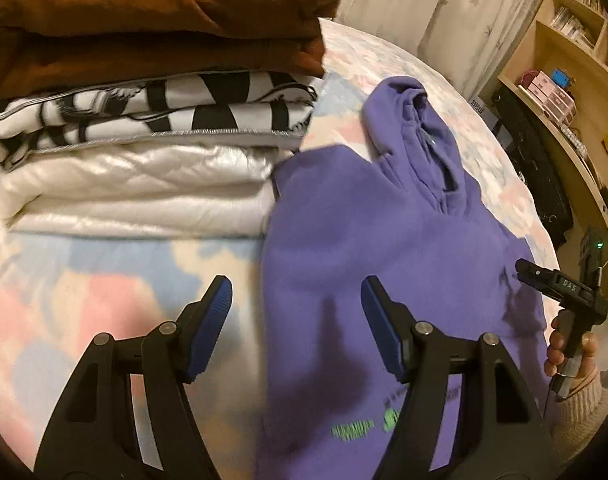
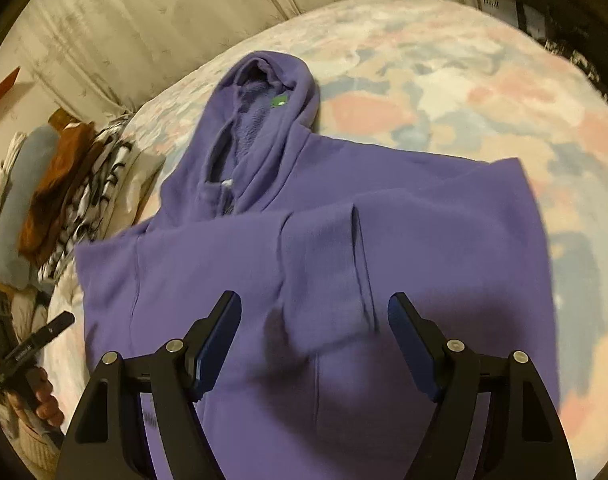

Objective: Fold large clothes
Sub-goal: 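Lay the sleeve cuff down with the right gripper while the left gripper pinches the hoodie side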

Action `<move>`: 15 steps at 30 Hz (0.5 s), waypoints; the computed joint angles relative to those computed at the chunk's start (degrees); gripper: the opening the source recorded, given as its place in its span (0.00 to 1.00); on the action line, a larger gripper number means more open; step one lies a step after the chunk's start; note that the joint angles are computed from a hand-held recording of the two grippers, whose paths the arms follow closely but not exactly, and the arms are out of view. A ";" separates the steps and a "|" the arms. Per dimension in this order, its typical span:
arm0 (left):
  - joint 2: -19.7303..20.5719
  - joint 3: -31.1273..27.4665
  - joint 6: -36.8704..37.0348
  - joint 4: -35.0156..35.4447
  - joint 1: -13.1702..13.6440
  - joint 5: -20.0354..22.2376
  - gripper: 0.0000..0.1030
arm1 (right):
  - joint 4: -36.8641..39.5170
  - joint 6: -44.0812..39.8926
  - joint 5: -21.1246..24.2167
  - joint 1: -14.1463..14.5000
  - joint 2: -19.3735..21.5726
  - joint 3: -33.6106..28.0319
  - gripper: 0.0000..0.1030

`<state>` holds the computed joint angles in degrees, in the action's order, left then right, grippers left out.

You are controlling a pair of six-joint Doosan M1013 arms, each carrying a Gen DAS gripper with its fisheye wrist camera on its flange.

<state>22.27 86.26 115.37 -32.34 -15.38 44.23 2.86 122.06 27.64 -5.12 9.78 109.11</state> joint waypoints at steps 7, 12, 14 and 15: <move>5.07 -4.95 1.24 -1.88 0.09 2.57 0.63 | 5.95 -6.61 -4.11 -1.87 4.24 -1.66 0.74; 7.53 -7.12 -2.42 -1.16 -0.41 3.87 0.55 | 3.35 -9.26 -4.72 -0.71 5.10 -2.19 0.35; 7.63 -7.11 -2.78 -2.77 -0.55 3.44 0.34 | -0.61 -6.72 -5.43 0.11 4.44 -1.78 0.24; 7.32 -6.92 -3.90 -2.05 -0.96 2.51 0.30 | -1.59 -6.13 -6.68 0.49 3.78 -1.26 0.16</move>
<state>29.59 79.34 111.47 -34.38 -16.34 46.73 1.27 115.94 20.96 -4.63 13.56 107.85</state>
